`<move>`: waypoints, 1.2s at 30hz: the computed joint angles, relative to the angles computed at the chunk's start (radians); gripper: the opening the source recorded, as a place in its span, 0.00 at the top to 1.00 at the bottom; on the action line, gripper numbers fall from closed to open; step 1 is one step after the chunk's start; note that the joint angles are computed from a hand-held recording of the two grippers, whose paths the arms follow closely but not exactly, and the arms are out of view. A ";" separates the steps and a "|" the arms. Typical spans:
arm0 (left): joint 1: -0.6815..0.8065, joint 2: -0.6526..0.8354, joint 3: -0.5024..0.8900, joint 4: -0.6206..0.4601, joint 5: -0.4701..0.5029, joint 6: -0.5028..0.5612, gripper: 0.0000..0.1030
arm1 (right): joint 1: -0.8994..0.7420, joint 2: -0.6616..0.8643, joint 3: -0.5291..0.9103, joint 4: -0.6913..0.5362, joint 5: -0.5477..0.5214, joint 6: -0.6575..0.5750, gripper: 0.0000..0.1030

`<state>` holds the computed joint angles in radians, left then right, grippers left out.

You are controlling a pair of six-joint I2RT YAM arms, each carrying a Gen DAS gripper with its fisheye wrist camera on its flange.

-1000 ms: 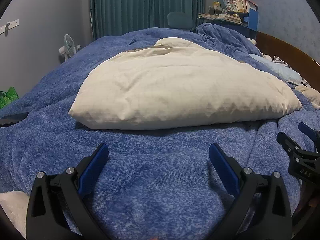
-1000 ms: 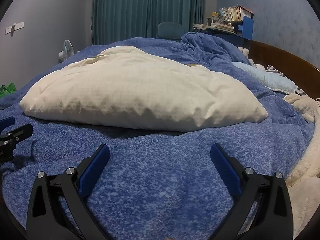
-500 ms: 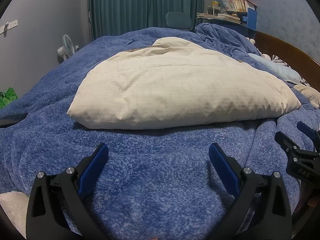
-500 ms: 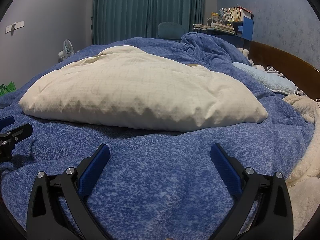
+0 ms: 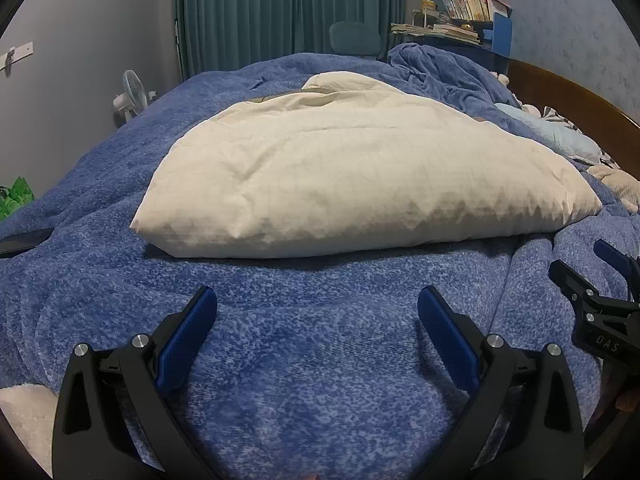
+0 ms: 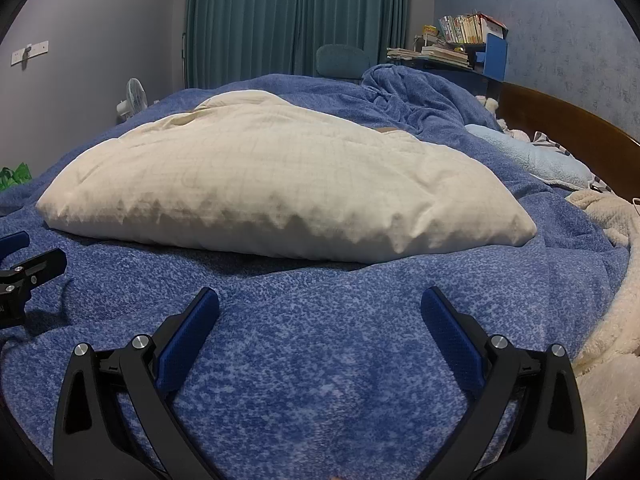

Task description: Fold large clothes

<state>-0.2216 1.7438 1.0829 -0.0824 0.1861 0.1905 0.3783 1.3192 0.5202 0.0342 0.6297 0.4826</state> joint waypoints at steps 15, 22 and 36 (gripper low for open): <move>0.004 0.008 0.002 0.006 0.011 0.001 0.06 | 0.017 0.029 0.018 -0.005 0.016 0.016 0.05; 0.013 0.011 0.005 0.011 0.022 0.001 0.06 | 0.018 0.029 0.018 -0.005 0.017 0.017 0.05; 0.014 0.028 0.027 -0.010 0.019 0.006 0.06 | 0.013 0.024 0.014 -0.006 0.014 0.009 0.05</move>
